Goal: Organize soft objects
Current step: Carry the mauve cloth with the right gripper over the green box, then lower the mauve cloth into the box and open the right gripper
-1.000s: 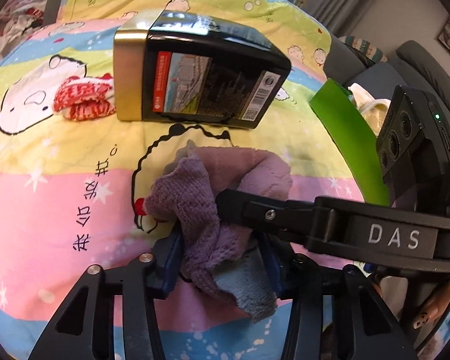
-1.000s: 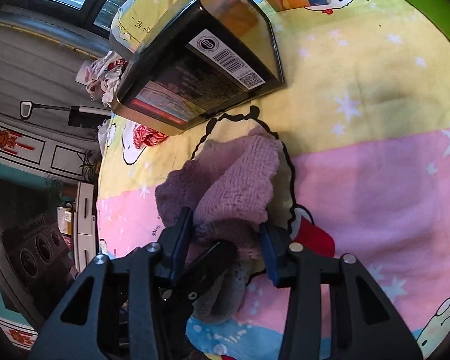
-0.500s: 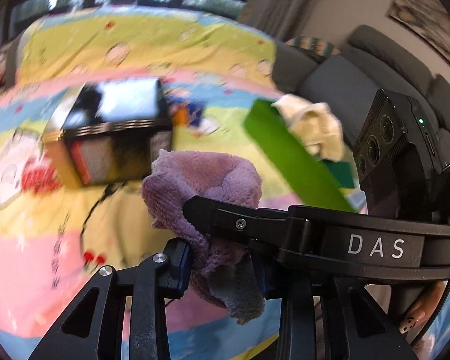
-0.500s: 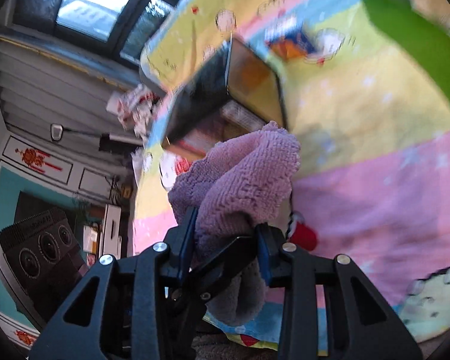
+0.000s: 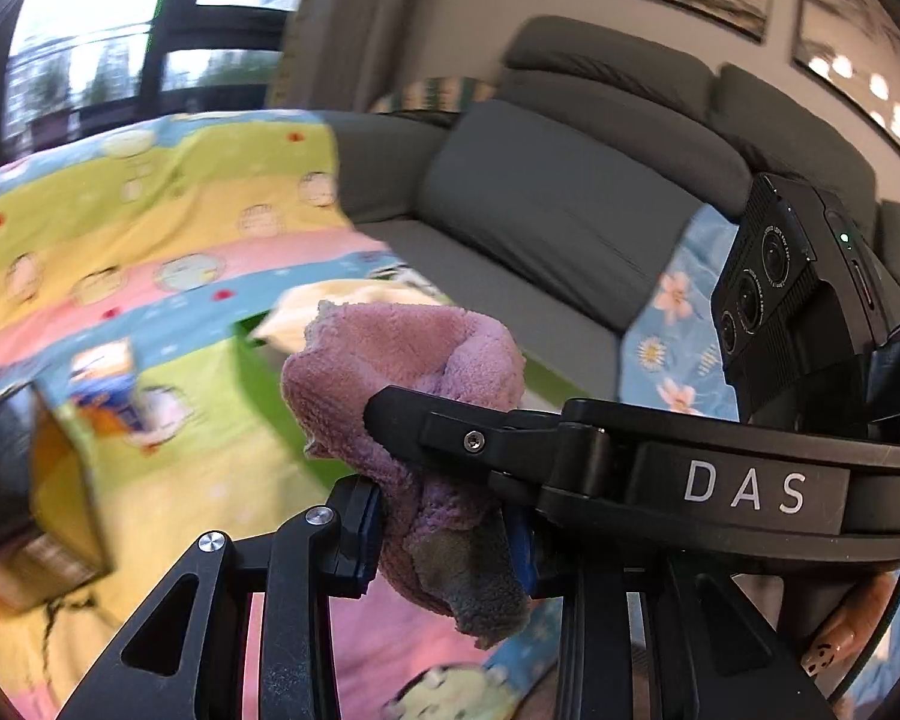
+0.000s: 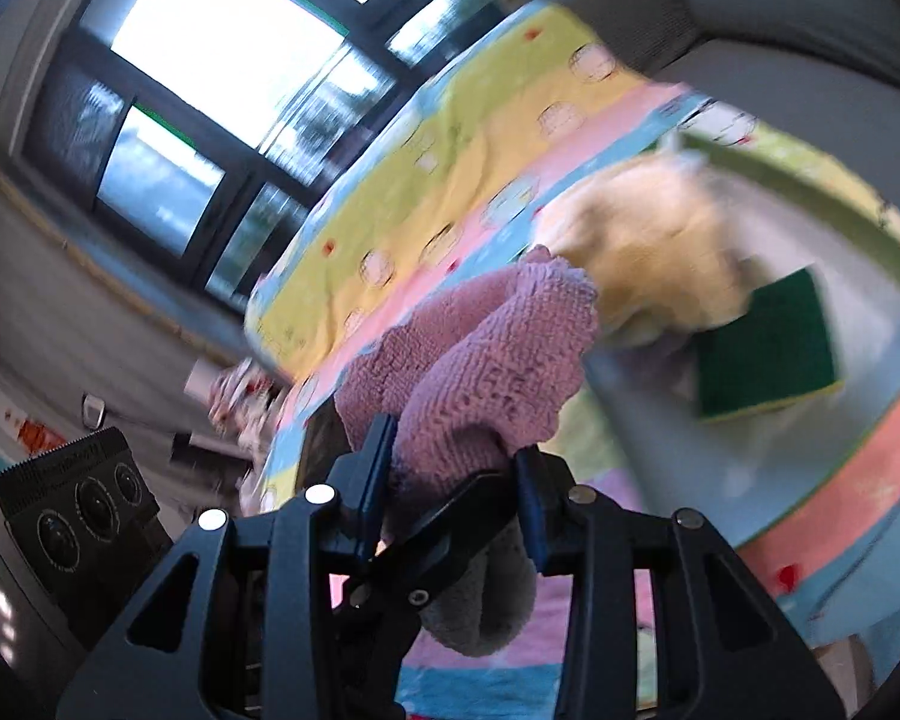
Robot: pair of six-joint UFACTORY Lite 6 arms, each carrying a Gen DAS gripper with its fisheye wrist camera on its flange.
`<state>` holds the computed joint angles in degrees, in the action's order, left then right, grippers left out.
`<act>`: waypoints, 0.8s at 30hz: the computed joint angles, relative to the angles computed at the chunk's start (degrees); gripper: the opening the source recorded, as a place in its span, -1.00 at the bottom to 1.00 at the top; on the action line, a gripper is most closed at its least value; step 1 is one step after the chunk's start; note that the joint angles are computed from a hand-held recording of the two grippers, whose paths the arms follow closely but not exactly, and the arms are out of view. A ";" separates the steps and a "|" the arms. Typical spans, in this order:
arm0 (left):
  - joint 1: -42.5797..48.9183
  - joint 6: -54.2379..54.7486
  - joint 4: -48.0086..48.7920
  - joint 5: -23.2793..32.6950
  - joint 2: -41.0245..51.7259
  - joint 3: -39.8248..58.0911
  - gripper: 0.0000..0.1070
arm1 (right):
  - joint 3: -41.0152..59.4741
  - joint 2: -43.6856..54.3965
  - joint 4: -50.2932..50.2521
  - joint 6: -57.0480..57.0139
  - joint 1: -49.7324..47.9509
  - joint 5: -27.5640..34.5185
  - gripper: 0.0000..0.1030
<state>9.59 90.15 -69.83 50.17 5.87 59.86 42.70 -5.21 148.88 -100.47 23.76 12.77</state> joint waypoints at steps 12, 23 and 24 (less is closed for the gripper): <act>-12.34 -3.56 -0.79 -1.99 14.22 9.11 -0.36 | -5.86 -1.45 -18.87 17.10 -14.46 1.54 -0.26; -16.25 -11.31 3.77 -5.46 20.92 14.96 -0.36 | -4.25 3.32 -26.74 24.14 -17.95 -0.74 -0.28; -16.41 -11.05 3.57 -5.88 20.75 14.54 -0.36 | -4.37 3.20 -26.18 23.74 -17.56 -1.55 -0.29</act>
